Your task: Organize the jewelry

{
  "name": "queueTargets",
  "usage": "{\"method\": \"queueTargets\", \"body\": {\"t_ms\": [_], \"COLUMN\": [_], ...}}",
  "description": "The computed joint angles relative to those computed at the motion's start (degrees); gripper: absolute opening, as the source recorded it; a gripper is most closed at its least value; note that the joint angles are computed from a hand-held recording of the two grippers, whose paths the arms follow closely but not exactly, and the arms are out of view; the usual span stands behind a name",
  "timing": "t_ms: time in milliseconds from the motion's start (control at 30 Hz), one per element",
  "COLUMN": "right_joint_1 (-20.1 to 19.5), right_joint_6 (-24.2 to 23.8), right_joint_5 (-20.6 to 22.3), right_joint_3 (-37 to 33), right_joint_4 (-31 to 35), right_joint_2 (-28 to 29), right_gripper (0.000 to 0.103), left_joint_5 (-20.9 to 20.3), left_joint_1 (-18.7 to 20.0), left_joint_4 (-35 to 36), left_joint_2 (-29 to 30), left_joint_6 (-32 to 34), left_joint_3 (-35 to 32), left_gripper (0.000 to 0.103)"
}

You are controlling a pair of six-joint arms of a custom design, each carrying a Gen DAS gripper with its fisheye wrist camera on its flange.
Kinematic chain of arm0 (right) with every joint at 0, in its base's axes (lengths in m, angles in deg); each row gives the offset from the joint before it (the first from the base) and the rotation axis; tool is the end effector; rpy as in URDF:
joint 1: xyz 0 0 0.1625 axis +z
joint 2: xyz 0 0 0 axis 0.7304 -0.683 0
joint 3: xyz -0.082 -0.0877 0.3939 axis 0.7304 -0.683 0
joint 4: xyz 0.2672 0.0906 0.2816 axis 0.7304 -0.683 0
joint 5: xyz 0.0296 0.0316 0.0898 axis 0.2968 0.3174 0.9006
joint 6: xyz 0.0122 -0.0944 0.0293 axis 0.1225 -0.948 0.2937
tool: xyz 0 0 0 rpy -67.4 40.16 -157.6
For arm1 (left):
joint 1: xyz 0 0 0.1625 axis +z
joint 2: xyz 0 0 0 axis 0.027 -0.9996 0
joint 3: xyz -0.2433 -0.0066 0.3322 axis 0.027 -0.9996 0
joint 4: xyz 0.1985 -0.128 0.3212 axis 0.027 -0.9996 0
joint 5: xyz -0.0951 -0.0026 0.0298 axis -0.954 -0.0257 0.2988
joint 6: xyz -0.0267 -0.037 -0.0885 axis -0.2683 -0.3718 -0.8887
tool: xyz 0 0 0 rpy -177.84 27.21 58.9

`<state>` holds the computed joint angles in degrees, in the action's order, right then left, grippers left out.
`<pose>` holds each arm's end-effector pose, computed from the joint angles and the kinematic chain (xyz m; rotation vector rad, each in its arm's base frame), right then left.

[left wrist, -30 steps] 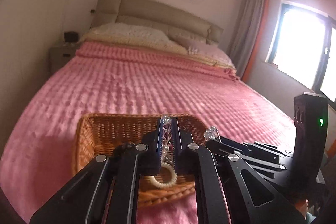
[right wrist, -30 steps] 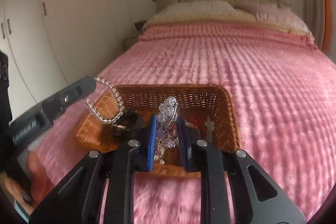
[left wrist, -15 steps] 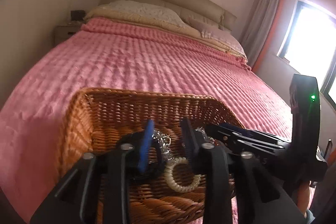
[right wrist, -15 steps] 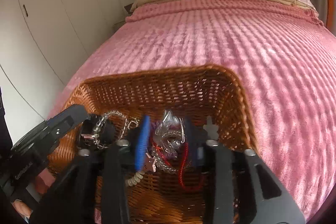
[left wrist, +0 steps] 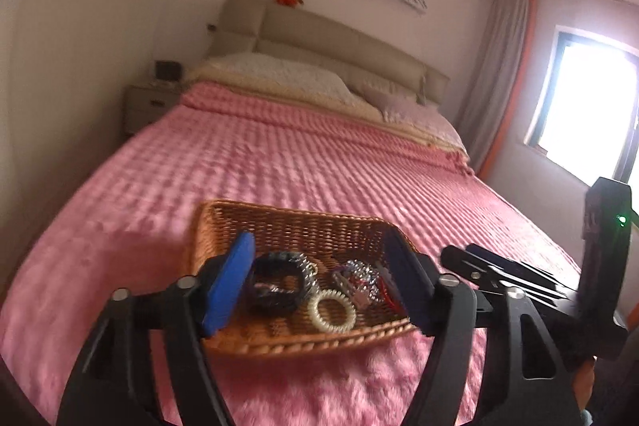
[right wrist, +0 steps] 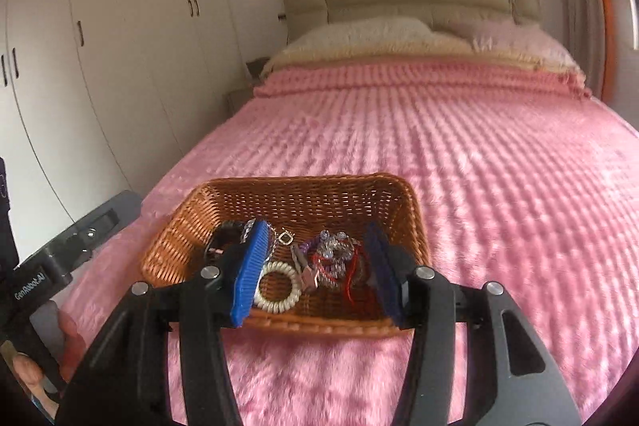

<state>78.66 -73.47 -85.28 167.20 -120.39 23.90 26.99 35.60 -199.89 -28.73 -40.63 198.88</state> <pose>0.3993 -0.4340 0.1648 0.6510 -2.3571 1.1548 -0.2070 -0.4175 0.3157 0.5600 2.3748 -1.4308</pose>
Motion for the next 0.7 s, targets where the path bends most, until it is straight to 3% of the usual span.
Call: {"method": "queueTargets", "body": {"t_ms": [100,267,400,533,700], "right_joint_1": [2.0,4.1,5.6,5.8,5.5], "right_joint_6": [-1.2,-2.9,-5.1,-4.7,-5.6], "right_joint_5": [-2.1,-3.8,-5.7,-5.6,-5.0], "right_joint_3": [3.5,8.6,12.3,15.1,16.8], "right_joint_4": [-4.8,-12.3,-19.9,-23.7,-29.3], "right_joint_2": [-0.6,-0.8,1.0,2.0,4.3], "right_gripper": [0.048,0.059,0.059,0.06,0.065], "left_joint_5": [5.1,16.5,25.5,31.5,34.0], "left_joint_1": [-3.8,-11.1,-16.3,-19.6,-21.7], "left_joint_4": [0.2,0.7,0.3,12.5,26.2], "left_joint_2": [-2.9,-5.4,-5.0,-7.8,-12.8], "left_joint_6": [-1.6,-5.3,-8.1,-19.7,-31.0], "left_joint_3": [4.3,11.4,16.7,20.6,22.5], "left_gripper": [0.067,0.084,0.092,0.093,0.094]}}
